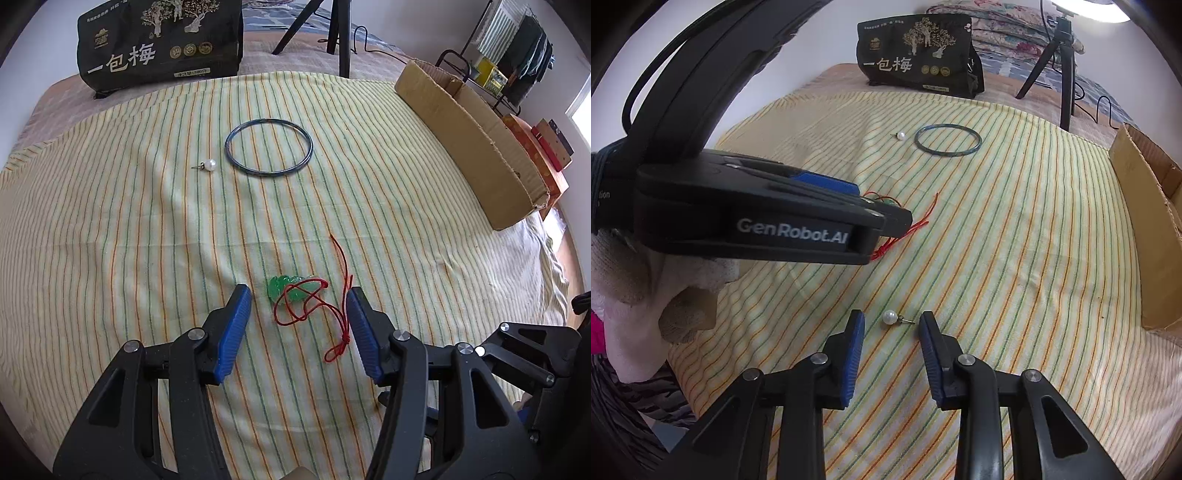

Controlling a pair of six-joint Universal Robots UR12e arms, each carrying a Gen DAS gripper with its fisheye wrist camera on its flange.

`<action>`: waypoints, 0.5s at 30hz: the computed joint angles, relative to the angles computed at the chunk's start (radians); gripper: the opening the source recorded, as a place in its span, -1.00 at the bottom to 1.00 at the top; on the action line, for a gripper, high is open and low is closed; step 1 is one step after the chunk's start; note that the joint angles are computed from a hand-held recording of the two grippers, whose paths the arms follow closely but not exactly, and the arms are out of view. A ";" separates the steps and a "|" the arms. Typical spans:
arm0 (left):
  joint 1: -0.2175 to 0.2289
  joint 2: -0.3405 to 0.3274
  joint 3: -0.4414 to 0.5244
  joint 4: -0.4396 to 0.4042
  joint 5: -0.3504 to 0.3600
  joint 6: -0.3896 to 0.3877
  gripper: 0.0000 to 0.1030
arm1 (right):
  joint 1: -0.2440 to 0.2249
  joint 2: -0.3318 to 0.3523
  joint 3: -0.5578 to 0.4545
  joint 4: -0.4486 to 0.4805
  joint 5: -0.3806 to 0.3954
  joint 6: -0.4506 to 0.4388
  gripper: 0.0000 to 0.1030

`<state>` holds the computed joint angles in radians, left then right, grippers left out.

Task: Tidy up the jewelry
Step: 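Close the left tool on the jade pendant while the right tool grips the pearl stud, lift both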

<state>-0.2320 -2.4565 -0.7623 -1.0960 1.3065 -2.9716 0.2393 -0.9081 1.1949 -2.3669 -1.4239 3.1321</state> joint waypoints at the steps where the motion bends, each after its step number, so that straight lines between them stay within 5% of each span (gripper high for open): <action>1: -0.001 -0.002 0.001 0.004 0.006 0.004 0.08 | 0.000 0.001 -0.001 0.001 -0.001 -0.002 -0.42; 6: -0.006 -0.005 0.000 0.021 0.022 0.007 0.07 | 0.002 0.004 -0.009 0.010 -0.008 -0.005 -0.45; 15: -0.013 -0.004 -0.026 0.097 0.053 0.025 -0.34 | 0.004 0.009 -0.017 0.018 -0.029 -0.003 -0.65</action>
